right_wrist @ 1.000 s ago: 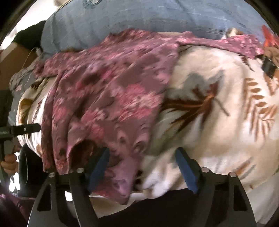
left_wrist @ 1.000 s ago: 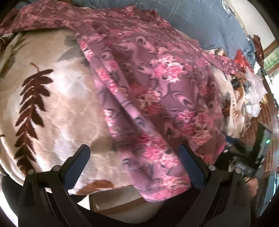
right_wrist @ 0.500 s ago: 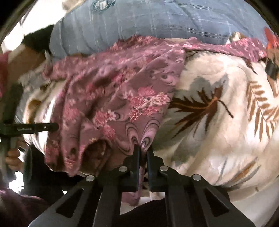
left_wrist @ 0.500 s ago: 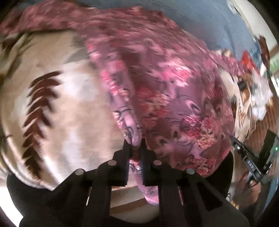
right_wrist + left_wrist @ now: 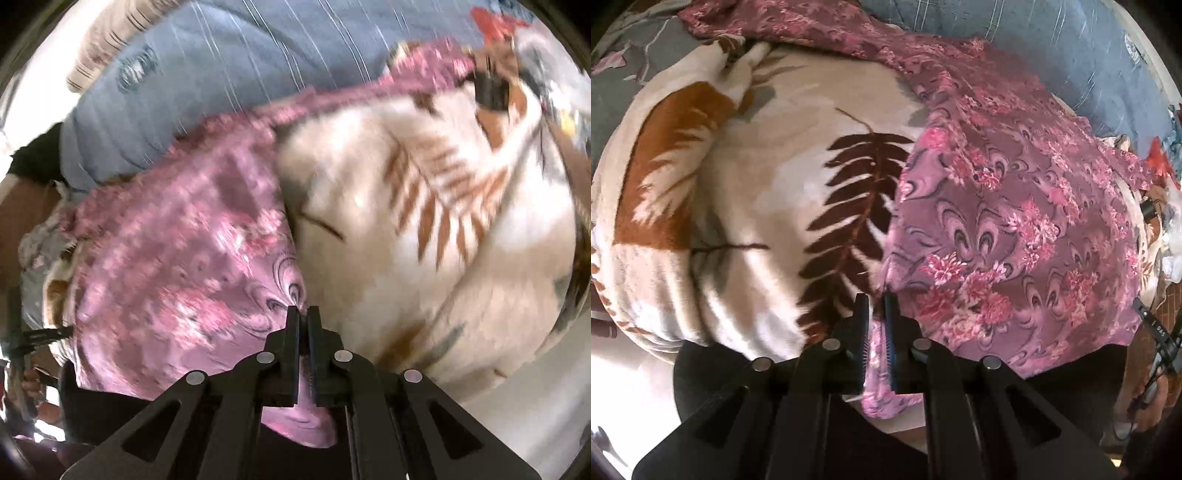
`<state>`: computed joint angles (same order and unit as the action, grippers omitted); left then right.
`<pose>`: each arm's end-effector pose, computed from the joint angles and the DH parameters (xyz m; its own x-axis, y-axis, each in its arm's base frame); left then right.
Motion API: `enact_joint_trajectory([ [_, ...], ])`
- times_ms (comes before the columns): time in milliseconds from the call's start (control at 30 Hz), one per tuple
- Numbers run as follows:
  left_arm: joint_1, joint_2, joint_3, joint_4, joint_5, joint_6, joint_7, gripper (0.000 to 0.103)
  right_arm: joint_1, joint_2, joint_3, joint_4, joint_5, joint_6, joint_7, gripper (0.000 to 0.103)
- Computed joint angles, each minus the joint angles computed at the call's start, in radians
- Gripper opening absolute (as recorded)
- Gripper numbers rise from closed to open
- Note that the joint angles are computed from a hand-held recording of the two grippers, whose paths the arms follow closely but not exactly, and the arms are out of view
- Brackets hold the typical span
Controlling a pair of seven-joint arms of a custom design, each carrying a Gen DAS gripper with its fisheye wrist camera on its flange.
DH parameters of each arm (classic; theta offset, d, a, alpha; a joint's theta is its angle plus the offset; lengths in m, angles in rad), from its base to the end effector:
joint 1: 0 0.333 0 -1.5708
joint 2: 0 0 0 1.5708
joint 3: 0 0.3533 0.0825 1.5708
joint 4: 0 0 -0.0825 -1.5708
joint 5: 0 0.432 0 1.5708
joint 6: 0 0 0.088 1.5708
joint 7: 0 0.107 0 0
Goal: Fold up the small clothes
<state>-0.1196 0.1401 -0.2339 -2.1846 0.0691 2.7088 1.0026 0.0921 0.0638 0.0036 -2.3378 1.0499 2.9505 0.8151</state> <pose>0.5854 -0.2158 0.3719 0.1307 -0.9734 0.1883 -0.9255 -0.1879 -0.3288 0.5664 -0.0032 0.3492 -0.0399 -0.9543 -0.2961 -0.8181 0.2014 -0.5387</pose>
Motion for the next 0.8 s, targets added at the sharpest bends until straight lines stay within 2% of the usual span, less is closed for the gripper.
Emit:
enact_joint_trajectory([
  [67,0.014,-0.029,0.0,-0.026,-0.03,0.041,0.022,0.006,0.004,-0.005,-0.008,-0.002,-0.069,-0.016,0.054,0.004],
  [133,0.025,-0.044,0.005,-0.035,-0.057,0.092,0.056,0.011,0.015,-0.014,-0.03,0.006,-0.169,-0.037,0.144,0.01],
  [167,0.031,-0.037,0.005,-0.025,-0.079,0.112,0.077,0.024,0.001,-0.019,-0.015,0.019,-0.131,-0.023,0.119,0.011],
  [200,0.04,-0.026,0.001,-0.007,-0.111,0.125,0.107,0.042,-0.002,-0.026,-0.005,0.023,-0.031,-0.004,0.037,0.016],
  [233,0.05,0.001,-0.006,0.025,-0.142,0.142,0.136,0.048,-0.005,-0.018,0.0,0.052,0.065,-0.001,-0.041,0.027],
  [267,0.044,0.043,0.001,0.078,-0.115,0.142,0.116,0.05,-0.01,-0.002,0.002,0.09,0.144,-0.003,-0.096,0.034],
  [300,0.042,0.07,0.009,0.118,-0.082,0.125,0.091,0.05,-0.011,0.023,0.003,0.132,0.183,0.0,-0.113,0.041],
  [367,0.066,0.165,-0.01,0.245,-0.081,0.081,0.098,0.05,-0.015,0.081,0.003,0.207,0.165,-0.008,-0.097,0.041],
  [500,0.11,0.319,-0.036,0.458,-0.104,-0.037,0.065,0.05,-0.007,0.232,-0.008,0.368,-0.05,-0.051,0.118,0.041],
  [633,0.162,0.423,-0.093,0.584,-0.167,-0.11,0.082,0.05,0.032,0.334,-0.042,0.472,-0.244,-0.027,0.301,0.041],
  [733,0.137,0.462,-0.08,0.646,-0.138,-0.117,0.074,0.05,0.029,0.389,-0.04,0.53,-0.321,-0.042,0.376,0.041],
  [767,0.139,0.479,-0.089,0.67,-0.137,-0.12,0.087,0.042,0.031,0.397,-0.039,0.535,-0.342,-0.031,0.394,0.041],
  [800,0.149,0.494,-0.106,0.687,-0.148,-0.122,0.108,0.008,0.03,0.404,-0.03,0.538,-0.356,-0.005,0.397,0.041],
])
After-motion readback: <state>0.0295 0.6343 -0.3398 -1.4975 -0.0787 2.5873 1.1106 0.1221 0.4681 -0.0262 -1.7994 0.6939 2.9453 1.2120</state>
